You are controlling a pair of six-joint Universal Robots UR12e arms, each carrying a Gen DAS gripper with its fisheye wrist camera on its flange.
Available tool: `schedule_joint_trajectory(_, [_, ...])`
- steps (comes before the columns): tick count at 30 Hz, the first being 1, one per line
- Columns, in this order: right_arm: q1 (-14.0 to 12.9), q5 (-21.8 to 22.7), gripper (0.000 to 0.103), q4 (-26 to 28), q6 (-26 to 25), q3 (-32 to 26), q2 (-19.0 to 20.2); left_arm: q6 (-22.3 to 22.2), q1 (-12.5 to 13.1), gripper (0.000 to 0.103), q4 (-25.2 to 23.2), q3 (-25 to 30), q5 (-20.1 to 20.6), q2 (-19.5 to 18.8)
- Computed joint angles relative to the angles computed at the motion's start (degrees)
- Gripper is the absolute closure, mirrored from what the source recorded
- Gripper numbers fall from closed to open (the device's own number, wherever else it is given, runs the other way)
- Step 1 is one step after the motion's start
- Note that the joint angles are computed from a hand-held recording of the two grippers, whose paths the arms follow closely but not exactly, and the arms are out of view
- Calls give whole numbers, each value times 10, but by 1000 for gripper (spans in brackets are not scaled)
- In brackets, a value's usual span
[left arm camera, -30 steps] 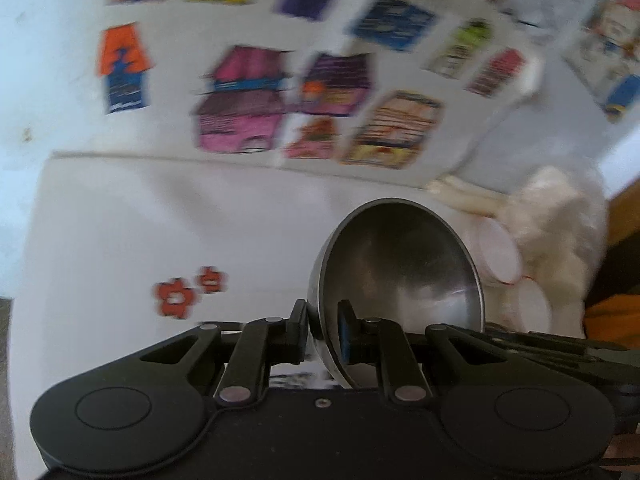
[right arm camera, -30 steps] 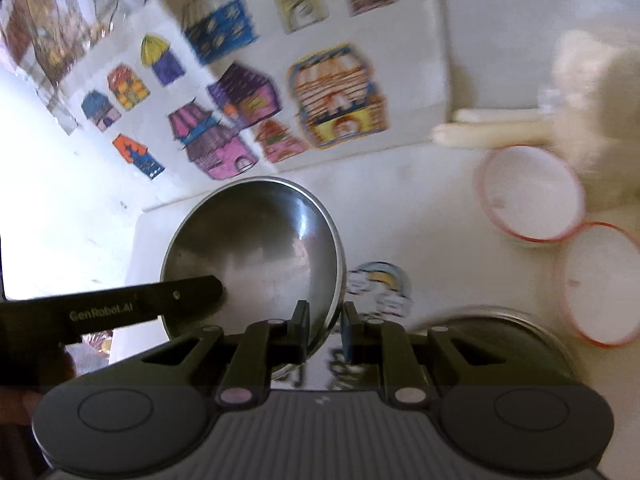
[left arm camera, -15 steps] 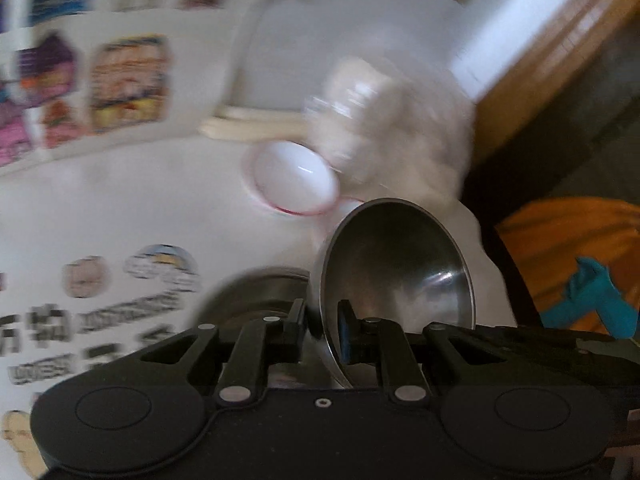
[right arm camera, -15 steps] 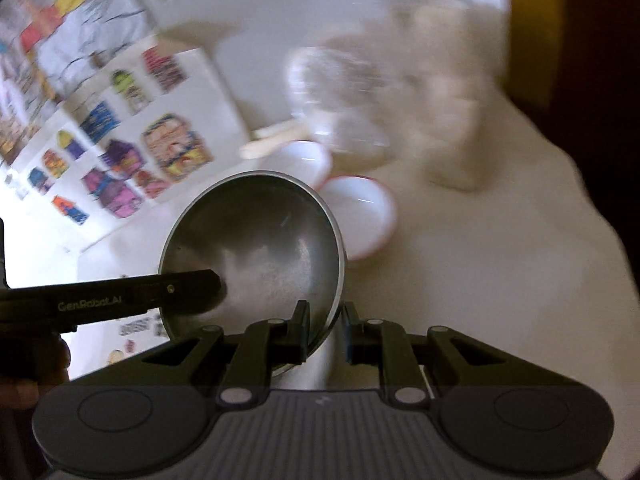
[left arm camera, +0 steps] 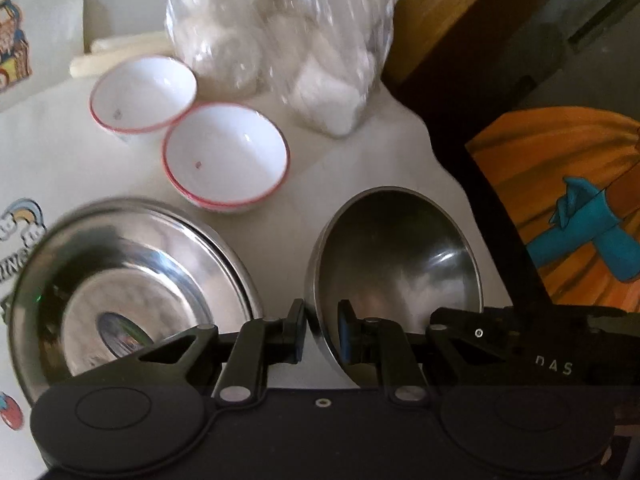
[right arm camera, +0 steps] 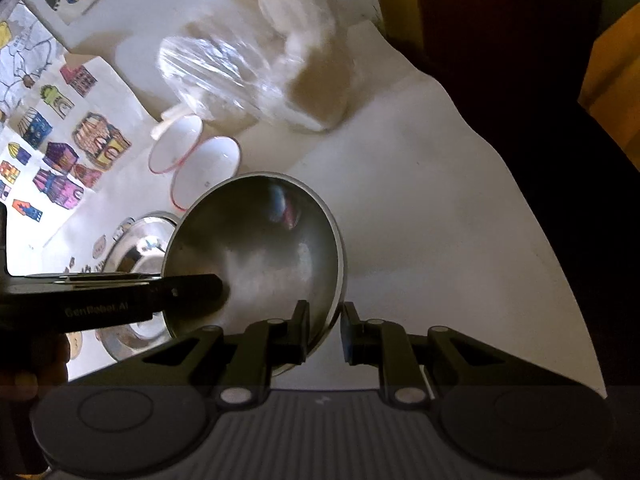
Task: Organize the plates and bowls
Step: 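Lower the steel bowl beside the plate stack and open both grippers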
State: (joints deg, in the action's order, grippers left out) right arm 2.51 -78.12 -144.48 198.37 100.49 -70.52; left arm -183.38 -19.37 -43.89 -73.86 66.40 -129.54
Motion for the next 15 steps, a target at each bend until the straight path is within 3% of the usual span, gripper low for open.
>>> schedule_joint_trajectory(15, [-10, 30, 84, 65, -101, -33, 23, -45, -12, 85, -31, 9, 43, -5])
